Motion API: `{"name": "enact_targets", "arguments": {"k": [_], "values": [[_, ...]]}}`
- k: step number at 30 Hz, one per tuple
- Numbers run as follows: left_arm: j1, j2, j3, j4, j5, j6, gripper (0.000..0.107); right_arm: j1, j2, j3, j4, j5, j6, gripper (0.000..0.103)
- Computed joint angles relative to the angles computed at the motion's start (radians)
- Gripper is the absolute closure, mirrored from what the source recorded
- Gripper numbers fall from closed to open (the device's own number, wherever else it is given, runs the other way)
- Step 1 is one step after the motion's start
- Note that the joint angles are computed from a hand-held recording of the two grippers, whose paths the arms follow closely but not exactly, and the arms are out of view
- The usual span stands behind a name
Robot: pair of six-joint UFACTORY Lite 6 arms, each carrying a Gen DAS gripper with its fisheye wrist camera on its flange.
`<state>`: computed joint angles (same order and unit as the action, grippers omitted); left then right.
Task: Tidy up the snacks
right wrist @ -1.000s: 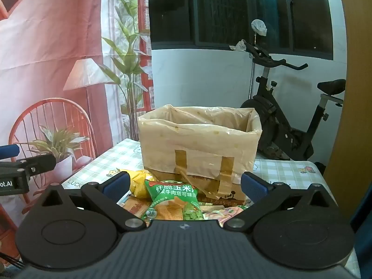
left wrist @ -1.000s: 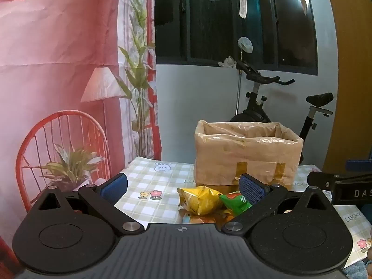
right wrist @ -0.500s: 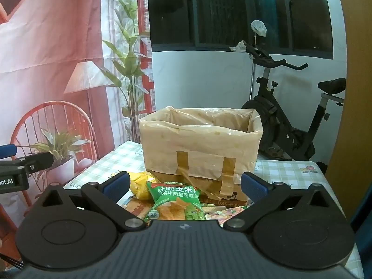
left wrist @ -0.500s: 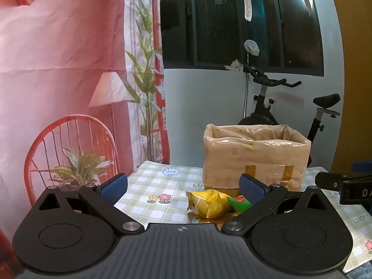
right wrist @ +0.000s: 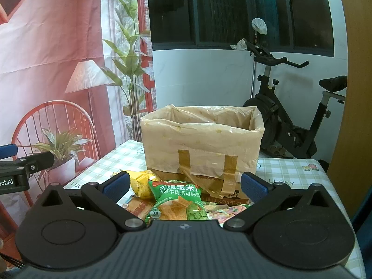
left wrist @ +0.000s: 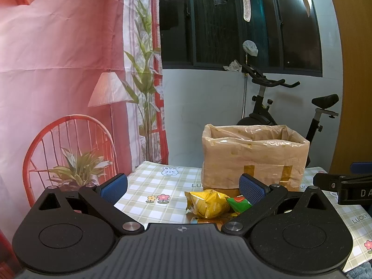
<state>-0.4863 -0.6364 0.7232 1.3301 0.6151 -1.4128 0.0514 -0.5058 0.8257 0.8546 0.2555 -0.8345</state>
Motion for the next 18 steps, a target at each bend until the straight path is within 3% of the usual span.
{"name": "enact_targets", "arguments": {"k": [18], "values": [[-0.004,-0.004,-0.006,-0.003,0.003,-0.001,0.004,-0.004,-0.001,-0.001,0.01,0.003,-0.011,0.0]]}}
